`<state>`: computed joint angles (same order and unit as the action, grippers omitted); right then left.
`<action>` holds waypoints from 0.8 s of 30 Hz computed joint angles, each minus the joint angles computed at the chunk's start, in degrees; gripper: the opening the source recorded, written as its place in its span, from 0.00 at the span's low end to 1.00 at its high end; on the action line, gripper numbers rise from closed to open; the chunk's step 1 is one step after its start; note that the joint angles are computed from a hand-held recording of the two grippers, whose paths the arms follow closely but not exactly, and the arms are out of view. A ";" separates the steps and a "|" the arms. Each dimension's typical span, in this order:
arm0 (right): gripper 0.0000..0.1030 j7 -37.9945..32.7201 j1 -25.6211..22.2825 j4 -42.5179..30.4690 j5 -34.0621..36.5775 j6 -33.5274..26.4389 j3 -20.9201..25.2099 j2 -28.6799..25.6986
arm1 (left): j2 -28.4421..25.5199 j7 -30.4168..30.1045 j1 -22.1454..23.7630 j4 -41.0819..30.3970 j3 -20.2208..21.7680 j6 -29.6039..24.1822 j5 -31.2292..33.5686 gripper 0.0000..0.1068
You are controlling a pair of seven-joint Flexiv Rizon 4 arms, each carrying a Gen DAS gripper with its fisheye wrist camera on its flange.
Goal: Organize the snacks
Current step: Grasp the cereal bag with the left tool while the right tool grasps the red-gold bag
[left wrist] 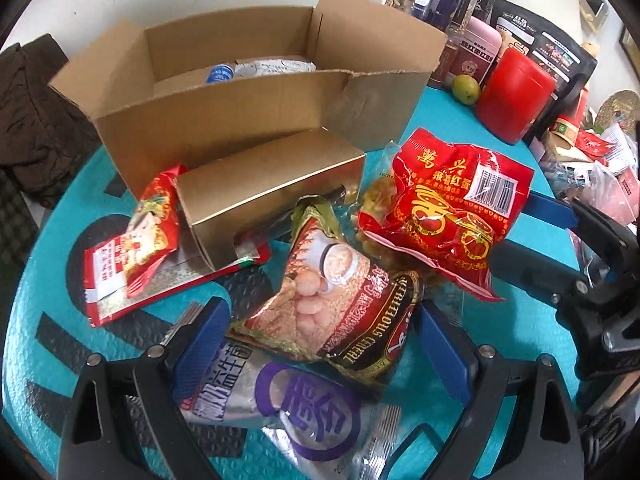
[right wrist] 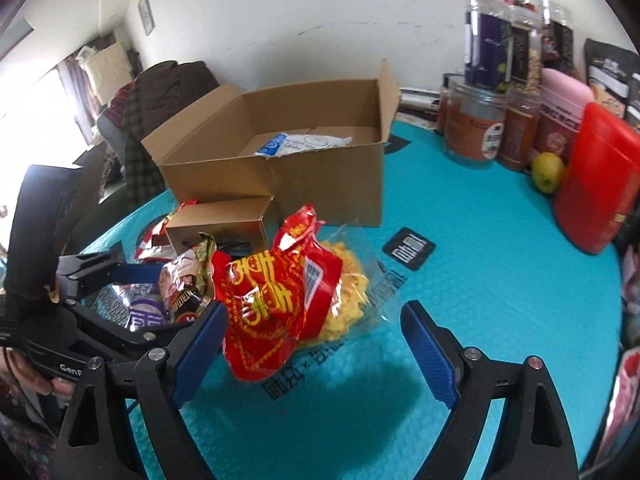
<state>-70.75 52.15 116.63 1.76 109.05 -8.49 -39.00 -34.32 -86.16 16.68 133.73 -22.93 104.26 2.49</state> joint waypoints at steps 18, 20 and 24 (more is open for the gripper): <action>0.35 -1.23 -6.88 -3.63 -11.09 -3.84 6.75 -2.16 | -3.54 -1.06 2.53 -0.37 -1.39 4.53 3.58 0.58; 0.35 -0.80 -6.64 -2.98 -10.19 -3.14 6.74 -1.79 | -3.26 -1.63 2.88 0.01 -1.52 4.58 4.05 0.58; 0.35 0.21 -4.51 -0.41 -7.32 -1.62 5.46 -0.53 | -2.65 -3.09 4.67 1.77 -3.14 5.42 5.62 0.58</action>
